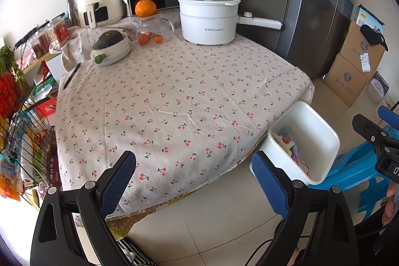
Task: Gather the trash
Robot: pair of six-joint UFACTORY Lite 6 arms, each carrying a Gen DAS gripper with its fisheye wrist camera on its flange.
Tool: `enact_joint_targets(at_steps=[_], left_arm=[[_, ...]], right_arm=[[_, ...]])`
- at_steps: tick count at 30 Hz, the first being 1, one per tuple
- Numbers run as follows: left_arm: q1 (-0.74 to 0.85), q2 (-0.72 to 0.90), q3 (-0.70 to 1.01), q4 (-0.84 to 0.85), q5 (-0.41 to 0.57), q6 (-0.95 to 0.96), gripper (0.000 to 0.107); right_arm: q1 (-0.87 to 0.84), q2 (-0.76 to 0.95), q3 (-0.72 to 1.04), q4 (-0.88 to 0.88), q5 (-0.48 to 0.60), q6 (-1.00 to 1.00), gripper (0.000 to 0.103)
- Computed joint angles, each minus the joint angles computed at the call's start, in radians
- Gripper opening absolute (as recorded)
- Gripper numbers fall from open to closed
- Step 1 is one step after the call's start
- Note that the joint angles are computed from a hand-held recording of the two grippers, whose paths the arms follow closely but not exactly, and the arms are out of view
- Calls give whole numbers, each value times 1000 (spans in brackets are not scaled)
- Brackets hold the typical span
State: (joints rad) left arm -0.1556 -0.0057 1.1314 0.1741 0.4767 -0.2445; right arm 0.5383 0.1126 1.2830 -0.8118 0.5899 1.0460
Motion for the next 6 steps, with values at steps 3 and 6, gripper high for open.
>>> enact_joint_targets(at_steps=[3, 6], left_arm=[[6, 0, 5, -37, 7, 39, 96], [19, -3, 7, -83, 15, 87, 96]], right_arm=[[0, 0, 1, -2, 5, 7, 100], [0, 3, 3, -4, 9, 12, 100]])
